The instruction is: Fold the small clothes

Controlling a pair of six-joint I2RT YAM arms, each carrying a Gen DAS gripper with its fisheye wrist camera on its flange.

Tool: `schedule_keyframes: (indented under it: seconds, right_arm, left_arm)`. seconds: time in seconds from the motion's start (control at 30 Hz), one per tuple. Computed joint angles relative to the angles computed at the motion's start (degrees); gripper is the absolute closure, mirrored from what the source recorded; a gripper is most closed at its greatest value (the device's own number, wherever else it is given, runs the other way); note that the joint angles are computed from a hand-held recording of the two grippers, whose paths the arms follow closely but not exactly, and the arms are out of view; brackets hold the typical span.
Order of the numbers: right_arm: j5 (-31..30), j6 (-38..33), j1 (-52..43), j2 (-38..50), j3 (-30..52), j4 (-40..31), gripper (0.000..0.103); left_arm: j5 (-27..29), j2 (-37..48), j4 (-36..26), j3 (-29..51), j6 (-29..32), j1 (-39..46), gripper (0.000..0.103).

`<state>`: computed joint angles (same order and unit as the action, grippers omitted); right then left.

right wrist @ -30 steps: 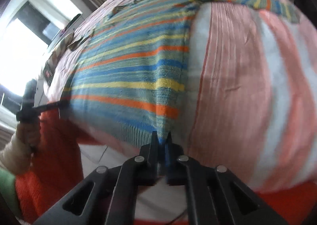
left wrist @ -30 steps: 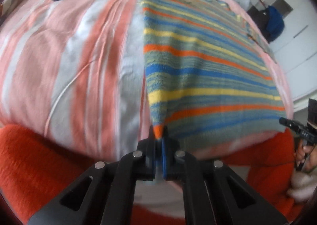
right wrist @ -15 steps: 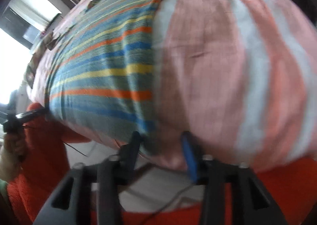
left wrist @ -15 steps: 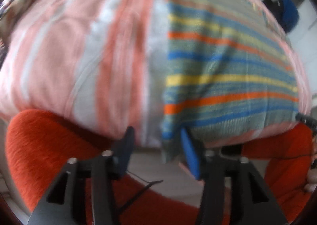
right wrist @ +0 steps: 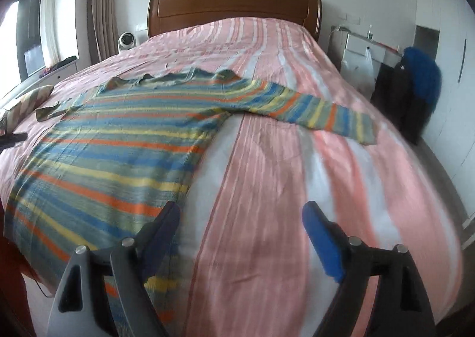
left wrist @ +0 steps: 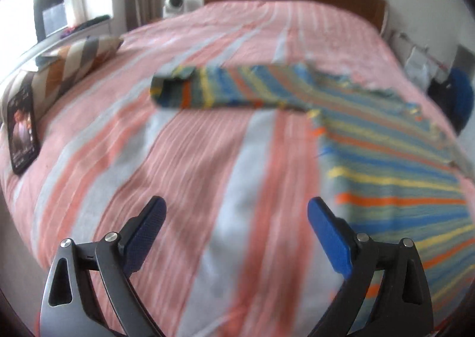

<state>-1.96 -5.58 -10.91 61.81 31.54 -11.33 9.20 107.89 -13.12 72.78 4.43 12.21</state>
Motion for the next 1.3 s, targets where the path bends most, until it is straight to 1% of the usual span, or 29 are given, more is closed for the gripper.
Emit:
schedule_keyframes:
  seconds: [0.07, 0.13, 0.17, 0.2, 0.23, 0.27, 0.33, 0.4, 0.53, 0.7, 0.87, 1.0, 1.2, 1.3]
  right_arm:
    - [0.4, -0.7, -0.5, 0.8, -1.7, 0.9, 0.015]
    - [1.8, -1.2, -0.3, 1.2, -4.1, 2.6, 0.01]
    - [1.5, -1.9, -1.2, 0.9, -5.3, 3.1, 0.01]
    - [0.7, -2.0, -1.9, 1.1, -6.1, 4.3, 0.007]
    - [-1.2, -3.3, -4.4, -0.6, -7.0, 3.4, 0.003]
    - [-2.1, -3.1, -5.5, 0.4, -6.5, 3.4, 0.001]
    - [-3.8, -2.2, -6.9, 1.8, -6.2, 3.7, 0.0]
    - [-5.3, -1.7, -7.9, 2.0, -7.0, 4.8, 0.0]
    - [-3.9, -1.7, -7.1, 1.8, -8.3, 6.6, 0.0]
    - [-4.8, -1.6, -7.6, 1.9, -8.7, 7.3, 0.0]
    - [-4.5, -1.7, -7.3, 1.7, -9.2, 8.1, 0.0]
    - [-4.3, -1.7, -7.2, 1.6, -9.3, 8.0, 0.0]
    - [-3.7, -1.5, -6.9, 1.3, -9.1, 7.3, 0.0]
    - [-3.6, -1.5, -6.8, 1.5, -8.9, 7.2, 0.0]
  left_arm:
    - [-0.6, 2.5, 0.1, 0.3, -0.9, 0.4, 0.006]
    - [-1.7, 0.7, 2.1, -2.3, -1.3, 0.1, 0.004]
    - [-1.9, 0.1, 1.9, -2.8, -0.7, -0.2, 0.002]
    - [-2.0, -0.5, 2.0, -3.6, -0.2, -0.6, 0.001]
    - [-2.9, -0.7, 2.6, -4.4, 0.3, -1.0, 0.001]
    - [-3.9, -0.9, 3.4, -5.1, 0.5, -1.5, 0.001]
    - [-5.3, -1.1, 3.8, -5.4, 0.5, -2.1, 0.001]
    - [-4.9, -1.0, 3.9, -5.4, 0.0, -2.0, 0.0]
    - [-5.0, 0.3, 3.9, -4.3, -0.1, -2.2, 0.0]
    - [-5.1, 0.5, 4.1, -4.2, 0.0, -2.2, 0.0]
    - [-5.2, 0.4, 3.7, -4.1, 0.0, -2.2, 0.0]
    - [-5.1, 0.8, 2.6, -3.3, -0.2, -2.2, 0.0]
    - [-5.4, 0.4, 2.8, -3.8, -0.1, -2.4, 0.0]
    - [-6.8, 0.5, 3.2, -4.2, 0.9, -3.0, 0.0]
